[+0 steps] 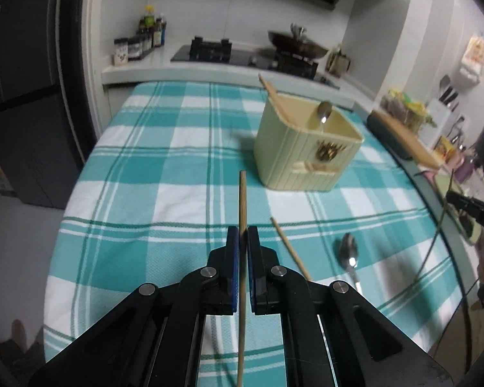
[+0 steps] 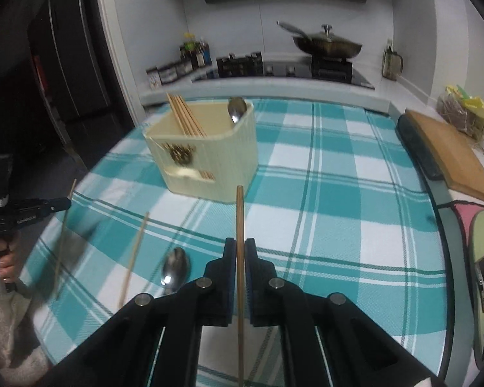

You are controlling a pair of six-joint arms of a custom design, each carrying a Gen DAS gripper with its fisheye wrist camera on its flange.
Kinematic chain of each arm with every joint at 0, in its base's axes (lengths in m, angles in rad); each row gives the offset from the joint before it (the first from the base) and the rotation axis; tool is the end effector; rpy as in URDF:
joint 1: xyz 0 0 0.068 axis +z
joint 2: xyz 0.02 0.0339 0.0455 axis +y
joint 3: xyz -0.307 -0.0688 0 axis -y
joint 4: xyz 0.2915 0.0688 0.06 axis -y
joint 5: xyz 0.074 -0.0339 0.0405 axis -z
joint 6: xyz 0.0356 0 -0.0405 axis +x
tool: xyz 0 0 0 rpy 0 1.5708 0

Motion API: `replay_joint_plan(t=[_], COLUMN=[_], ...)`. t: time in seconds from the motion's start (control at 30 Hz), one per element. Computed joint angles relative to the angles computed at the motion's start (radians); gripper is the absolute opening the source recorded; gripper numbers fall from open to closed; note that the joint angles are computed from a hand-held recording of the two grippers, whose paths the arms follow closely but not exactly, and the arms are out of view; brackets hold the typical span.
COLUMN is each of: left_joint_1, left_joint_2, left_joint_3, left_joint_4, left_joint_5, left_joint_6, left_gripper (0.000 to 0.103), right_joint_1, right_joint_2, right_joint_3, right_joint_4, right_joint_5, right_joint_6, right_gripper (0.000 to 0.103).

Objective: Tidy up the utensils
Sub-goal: 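Lift both held chopsticks and carry them over the cream holder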

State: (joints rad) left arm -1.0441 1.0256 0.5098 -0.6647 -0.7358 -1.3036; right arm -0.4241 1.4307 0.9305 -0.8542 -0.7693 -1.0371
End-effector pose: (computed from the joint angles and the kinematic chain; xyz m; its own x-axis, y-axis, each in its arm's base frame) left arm 0.1122 -0.1455 0.1916 -0.6170 -0.3612 -0.6991 -0.3131 0.9278 -0.2031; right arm 0.2682 -0.0939 0.2331 -0.5902 -0.4122 -0.6942 -0.6852 0.7104 0.1608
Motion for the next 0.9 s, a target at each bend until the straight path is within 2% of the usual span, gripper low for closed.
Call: replay_joint_plan(t=[0.1,0.2,0.33,0.53,0.73,0.9], left_joint_1=[-0.126,-0.176,-0.205,-0.251,-0.238,-0.172], left_joint_2=[-0.044,-0.082,-0.049,-0.028,-0.018,-0.074], left_joint_3=[0.052,0.070,0.111,0.133,0.142,0.210], left_joint_4=[-0.179,-0.246,-0.336,-0.413,-0.385,-0.354], left_joint_5=[-0.119,-0.170,-0.211,-0.219,-0.203,-0.235], left_joint_6=[-0.169,-0.243,-0.308,-0.380,-0.315,-0.138], left_gripper=[0.004,0.004,0.003,0.003,0.003,0.003], right_joint_1=[-0.082,-0.109,-0.087,-0.048,-0.020,0.034], right_joint_2=[-0.035,-0.059,-0.115,-0.136,-0.131,-0.130], right_joint_3=[0.047,0.052,0.005,0.019,0.056,0.088], right_joint_4=[-0.130,-0.171,-0.064,-0.025,0.001,0.092], right_joint_5=[-0.101,-0.169,-0.207,-0.214,-0.197,-0.178], right_joint_6=[-0.084,-0.092,-0.007,0.055,0.101,0.218], right_gripper=[0.005,0.005,0.005,0.005,0.005,0.005])
